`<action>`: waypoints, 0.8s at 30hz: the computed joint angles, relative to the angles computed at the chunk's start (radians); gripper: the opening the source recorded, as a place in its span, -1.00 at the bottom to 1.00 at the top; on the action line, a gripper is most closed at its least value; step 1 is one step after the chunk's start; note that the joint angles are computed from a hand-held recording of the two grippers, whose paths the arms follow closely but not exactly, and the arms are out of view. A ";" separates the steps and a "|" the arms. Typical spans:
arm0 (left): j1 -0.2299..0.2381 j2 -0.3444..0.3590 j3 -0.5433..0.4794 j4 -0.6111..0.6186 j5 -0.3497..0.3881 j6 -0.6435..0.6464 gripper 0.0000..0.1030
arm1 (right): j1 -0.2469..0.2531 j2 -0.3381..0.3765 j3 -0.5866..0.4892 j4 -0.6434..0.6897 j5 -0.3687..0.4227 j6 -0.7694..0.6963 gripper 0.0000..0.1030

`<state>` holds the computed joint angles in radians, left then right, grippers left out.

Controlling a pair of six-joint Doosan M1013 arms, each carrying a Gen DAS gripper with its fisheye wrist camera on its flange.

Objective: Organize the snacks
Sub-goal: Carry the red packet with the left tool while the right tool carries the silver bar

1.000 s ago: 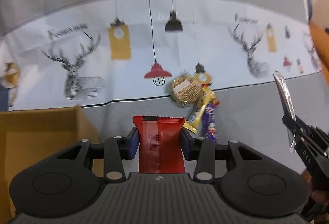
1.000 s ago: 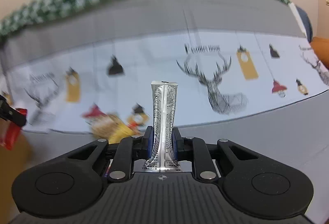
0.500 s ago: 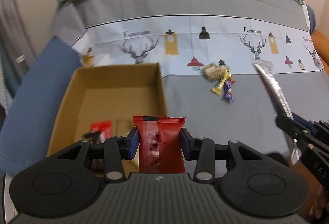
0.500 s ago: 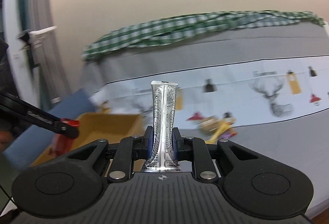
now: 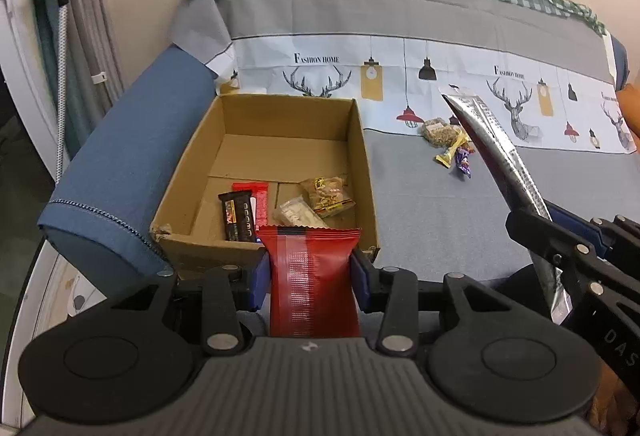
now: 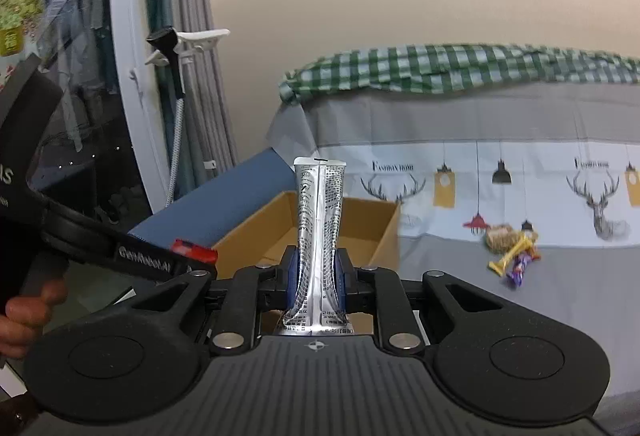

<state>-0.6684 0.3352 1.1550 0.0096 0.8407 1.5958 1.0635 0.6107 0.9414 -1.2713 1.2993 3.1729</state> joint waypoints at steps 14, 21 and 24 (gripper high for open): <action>0.010 -0.023 0.024 -0.023 -0.041 -0.002 -0.10 | 0.015 0.026 -0.049 -0.014 0.014 -0.065 -0.62; 0.011 -0.016 0.016 -0.024 -0.034 -0.001 -0.10 | 0.010 0.018 -0.037 -0.004 -0.001 -0.066 -0.62; 0.012 -0.013 0.013 -0.025 -0.032 0.000 -0.10 | 0.007 0.016 -0.033 0.002 -0.003 -0.064 -0.62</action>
